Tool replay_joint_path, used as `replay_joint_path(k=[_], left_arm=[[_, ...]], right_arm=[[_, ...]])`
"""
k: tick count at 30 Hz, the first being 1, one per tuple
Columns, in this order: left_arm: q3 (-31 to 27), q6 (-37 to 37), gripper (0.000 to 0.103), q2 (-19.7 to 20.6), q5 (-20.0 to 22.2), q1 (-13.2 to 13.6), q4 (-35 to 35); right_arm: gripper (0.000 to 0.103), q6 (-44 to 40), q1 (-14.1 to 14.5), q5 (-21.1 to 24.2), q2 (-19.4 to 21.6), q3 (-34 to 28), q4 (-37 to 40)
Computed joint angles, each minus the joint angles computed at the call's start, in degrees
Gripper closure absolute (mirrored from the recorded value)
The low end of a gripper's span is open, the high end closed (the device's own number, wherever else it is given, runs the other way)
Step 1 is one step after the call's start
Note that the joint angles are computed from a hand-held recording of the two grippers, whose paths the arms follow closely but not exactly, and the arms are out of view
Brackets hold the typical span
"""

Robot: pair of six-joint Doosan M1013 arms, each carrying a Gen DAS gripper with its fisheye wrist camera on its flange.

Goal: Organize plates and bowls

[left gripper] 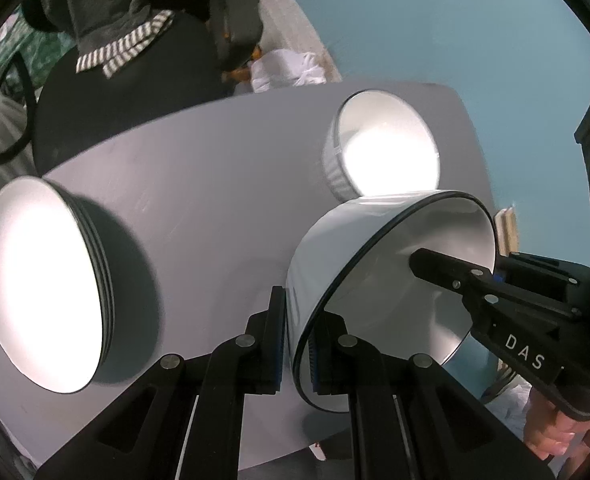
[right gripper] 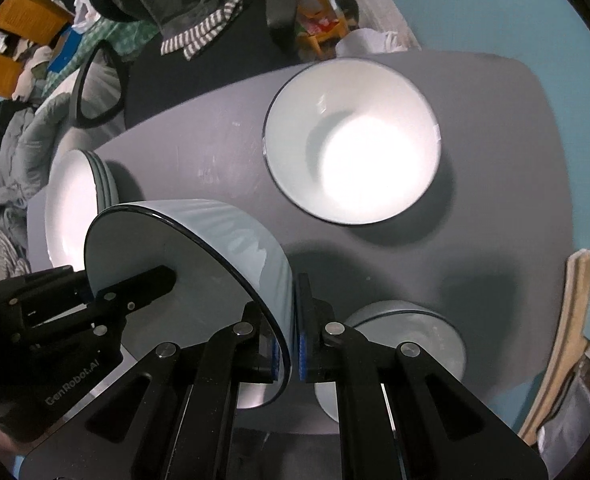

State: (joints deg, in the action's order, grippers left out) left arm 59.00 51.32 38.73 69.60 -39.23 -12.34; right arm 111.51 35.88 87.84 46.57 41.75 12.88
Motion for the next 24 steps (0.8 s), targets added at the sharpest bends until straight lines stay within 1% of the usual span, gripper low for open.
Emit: replay_joint_path(k=[3, 5, 12, 21, 24], left_arm=[[-3.0, 0.5, 0.094, 1.2, 1.0, 0.1, 0.3], [-5.2, 0.8, 0.094, 2.3, 1.6, 0.2, 0.6], [-14.0, 1.4, 0.094, 7.4, 5.3, 0.6, 1.9], [-24.3, 0.9, 0.094, 14.0, 12.5, 0.8, 2.2], [-26.7, 0.8, 0.094, 15.6, 14.2, 0.8, 2.0]], right_arm=[[0.096, 0.4, -0.6, 0.1, -0.1, -0.6, 0.0], [0.096, 0.7, -1.2, 0.5, 0.5, -2.1, 0.2], [0.096, 0.6, -3.0, 1.3, 2.3, -5.1, 0.1], [0.096, 0.0, -4.7, 4.9, 6.1, -10.4, 0.9], [0.096, -0.4, -5.1, 6.3, 7.2, -12.0, 0.8]])
